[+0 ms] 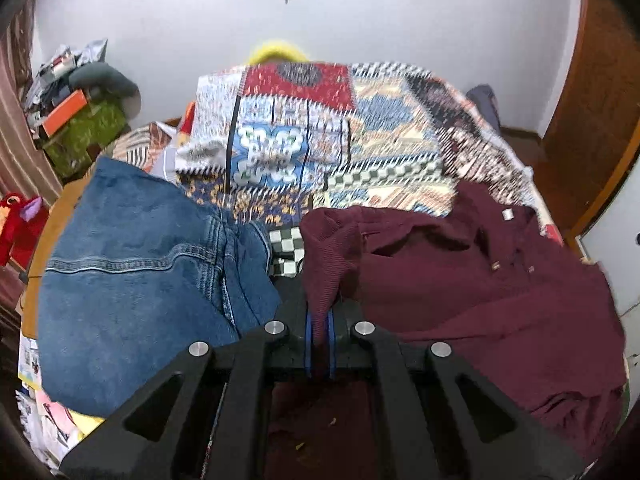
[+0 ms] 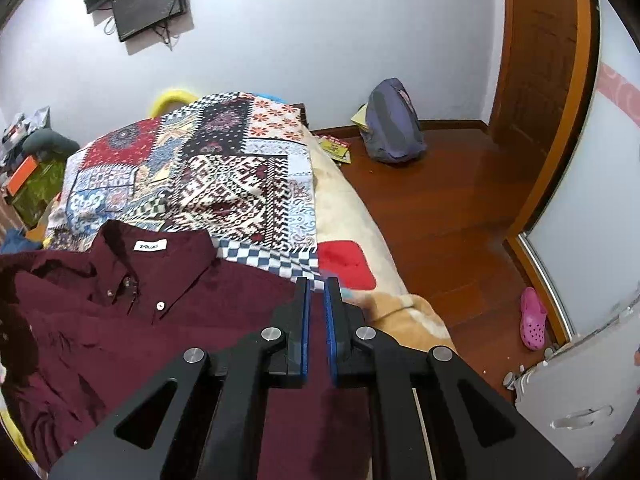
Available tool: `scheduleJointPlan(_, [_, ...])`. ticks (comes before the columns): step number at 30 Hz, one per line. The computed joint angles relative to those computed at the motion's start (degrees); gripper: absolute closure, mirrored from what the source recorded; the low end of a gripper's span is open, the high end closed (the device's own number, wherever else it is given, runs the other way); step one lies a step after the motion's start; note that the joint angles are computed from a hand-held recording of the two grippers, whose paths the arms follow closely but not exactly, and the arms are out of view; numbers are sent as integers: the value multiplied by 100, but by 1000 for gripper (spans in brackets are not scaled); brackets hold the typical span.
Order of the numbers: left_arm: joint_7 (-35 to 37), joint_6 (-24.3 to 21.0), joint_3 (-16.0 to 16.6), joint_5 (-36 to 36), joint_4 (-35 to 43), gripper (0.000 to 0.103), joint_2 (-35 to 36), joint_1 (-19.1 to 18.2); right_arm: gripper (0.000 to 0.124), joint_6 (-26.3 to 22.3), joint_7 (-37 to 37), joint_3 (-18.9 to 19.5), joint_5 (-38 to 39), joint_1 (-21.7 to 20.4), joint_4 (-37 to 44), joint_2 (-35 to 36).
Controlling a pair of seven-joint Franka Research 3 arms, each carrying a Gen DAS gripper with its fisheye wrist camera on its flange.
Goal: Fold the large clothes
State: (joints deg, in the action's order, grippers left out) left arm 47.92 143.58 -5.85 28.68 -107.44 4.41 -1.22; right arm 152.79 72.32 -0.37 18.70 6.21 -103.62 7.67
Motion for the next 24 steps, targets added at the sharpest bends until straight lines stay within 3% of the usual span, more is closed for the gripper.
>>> scheduleJointPlan(2, [-29,-134,17,-103,77,94,106,16,118,-163,-4,-3,-32,-5,74,21])
scheduleJointPlan(5, [-81,-104,30,-204,-94,82,-21,43,117,-255,-134,16,-57,7,-4,-77])
scheduleJointPlan(7, [-114,-76,24,-184,-280,61,-201,51,115,-409,-357,41,22,2,-114,-214])
scheduleJointPlan(10, [-72,-67,-16,-72,-501,56,-467,51,84,-668,-606,39,137,1,-271,-446])
scheduleJointPlan(11, [23,-78,-38,-114,-627,54,-631,44,70,-603,-663,39,138,18,-392,-554])
scheduleJointPlan(12, [79,-64,-54,-156,-737,47,-767,41,65,-477,-731,43,84,44,-579,-723])
scheduleJointPlan(15, [77,46,-107,-143,-1114,37,-1216,49,56,-330,-975,43,-50,104,-974,-1156])
scheduleJointPlan(18, [173,97,-133,-325,-1462,33,-1644,23,48,-219,-1094,38,-105,149,-1352,-1589])
scheduleJointPlan(24, [321,119,-175,-688,-2150,20,-2444,-14,43,-124,-1280,-19,44,230,-2047,-2359])
